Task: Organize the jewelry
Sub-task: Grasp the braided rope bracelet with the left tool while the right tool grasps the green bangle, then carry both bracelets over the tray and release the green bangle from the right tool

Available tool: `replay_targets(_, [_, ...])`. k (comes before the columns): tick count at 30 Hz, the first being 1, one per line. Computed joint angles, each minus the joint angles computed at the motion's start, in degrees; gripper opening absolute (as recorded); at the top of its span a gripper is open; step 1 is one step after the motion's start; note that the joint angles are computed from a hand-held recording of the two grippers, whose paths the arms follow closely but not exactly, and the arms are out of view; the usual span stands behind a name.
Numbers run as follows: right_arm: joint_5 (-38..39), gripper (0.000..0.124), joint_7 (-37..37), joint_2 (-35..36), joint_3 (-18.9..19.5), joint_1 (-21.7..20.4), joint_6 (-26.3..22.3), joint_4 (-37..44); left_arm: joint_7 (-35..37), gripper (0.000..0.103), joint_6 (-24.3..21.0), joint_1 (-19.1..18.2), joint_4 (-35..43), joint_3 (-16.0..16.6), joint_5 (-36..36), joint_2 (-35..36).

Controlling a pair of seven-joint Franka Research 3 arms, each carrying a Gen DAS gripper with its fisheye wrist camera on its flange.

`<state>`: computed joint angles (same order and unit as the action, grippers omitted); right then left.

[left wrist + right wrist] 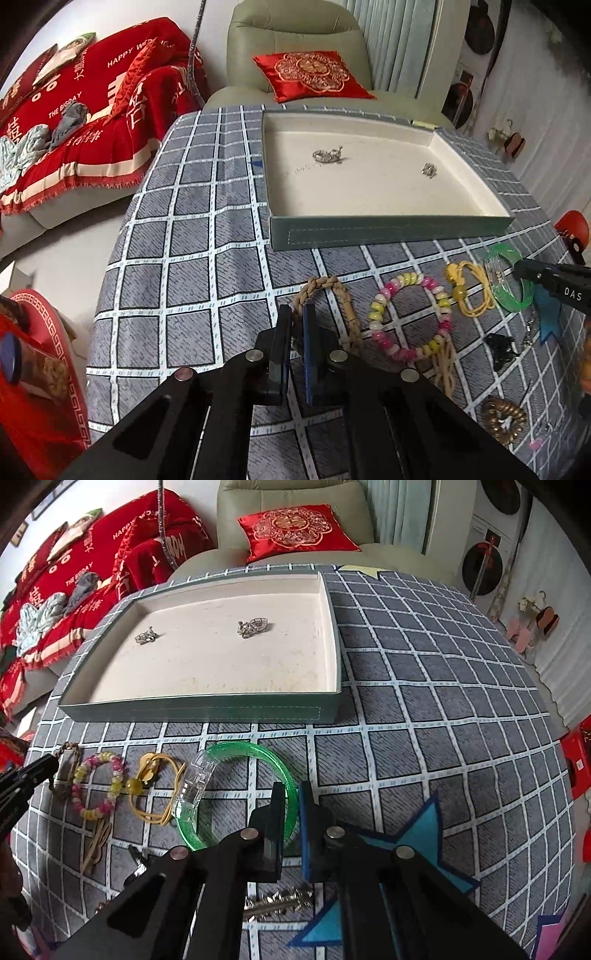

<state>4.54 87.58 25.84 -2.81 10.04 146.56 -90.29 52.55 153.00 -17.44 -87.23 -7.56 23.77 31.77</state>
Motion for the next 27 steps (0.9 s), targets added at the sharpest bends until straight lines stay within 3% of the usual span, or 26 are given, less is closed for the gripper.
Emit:
replay_targets(14, [6.7, 0.008, -4.7, -3.6, 2.1, -2.3, 0.8, -0.6, -0.1, 0.022, 4.8, 1.1, -1.7, -0.9, -1.4, -3.7])
replay_targets(20, [6.7, 0.008, -4.5, -1.3, 1.8, -2.3, -0.6, 5.5, 2.4, 0.022, 3.0, 0.9, 5.3, -1.0, -1.6, -0.9])
replay_targets(27, [4.6, 0.008, -4.6, 5.9, 1.3, -2.1, -5.4, 19.2, 5.3, 0.022, -1.6, 0.1, 17.1, -0.4, -2.7, 5.0])
